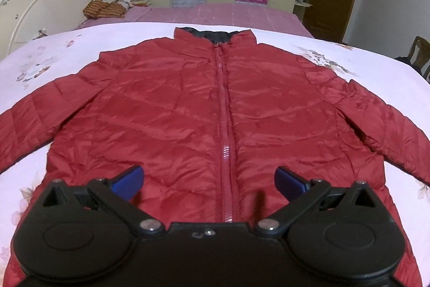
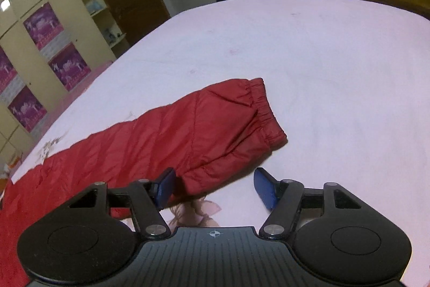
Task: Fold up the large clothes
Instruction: 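Move the right tool out to the cuff of the nearest sleeve, then grasp the sleeve cuff with the right tool and fold it across the body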
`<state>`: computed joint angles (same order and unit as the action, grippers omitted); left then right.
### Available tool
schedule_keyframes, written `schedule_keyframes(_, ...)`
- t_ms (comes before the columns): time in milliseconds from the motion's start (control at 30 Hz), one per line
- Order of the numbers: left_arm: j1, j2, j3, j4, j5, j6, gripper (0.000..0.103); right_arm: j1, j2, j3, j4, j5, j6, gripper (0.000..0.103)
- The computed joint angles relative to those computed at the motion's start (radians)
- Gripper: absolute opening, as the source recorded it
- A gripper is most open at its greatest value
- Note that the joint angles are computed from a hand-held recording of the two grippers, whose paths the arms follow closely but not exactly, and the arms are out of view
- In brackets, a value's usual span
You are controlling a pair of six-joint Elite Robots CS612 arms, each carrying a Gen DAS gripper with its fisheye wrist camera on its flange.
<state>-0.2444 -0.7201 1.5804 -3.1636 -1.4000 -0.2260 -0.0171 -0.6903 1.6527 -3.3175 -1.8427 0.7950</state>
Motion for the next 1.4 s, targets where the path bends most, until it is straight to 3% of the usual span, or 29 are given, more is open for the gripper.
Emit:
schedule_keyframes(233,0.001,0.014,-0.028,0.03,0.01,-0.006,0.103,-0.007,0.012,-0.017,-0.032,0.021,0.008,0.064)
schedule_keyframes(433,0.013,0.019,-0.06,0.076,0.033,-0.024,0.103,-0.011,0.029,-0.078,0.031,-0.001,-0.058,0.021)
schedule_keyframes(567,0.024,0.015,-0.066,0.097,0.055,-0.037,0.103,0.005,0.052,-0.144,0.02,-0.014,-0.166,0.013)
schedule_keyframes(733,0.049,0.009,-0.06,0.107,0.053,-0.045,0.103,0.044,0.092,-0.251,0.0,0.03,-0.338,0.013)
schedule_keyframes(933,0.08,0.01,-0.051,0.062,0.038,0.004,0.103,0.107,0.143,-0.389,0.05,0.156,-0.474,0.013)
schedule_keyframes(1200,0.145,0.034,-0.094,0.032,-0.087,0.024,0.102,0.211,0.222,-0.568,0.194,0.255,-0.6,0.013)
schedule_keyframes(1400,0.195,0.046,-0.129,0.084,-0.182,0.027,0.099,0.261,0.301,-0.715,0.328,0.329,-0.674,0.013)
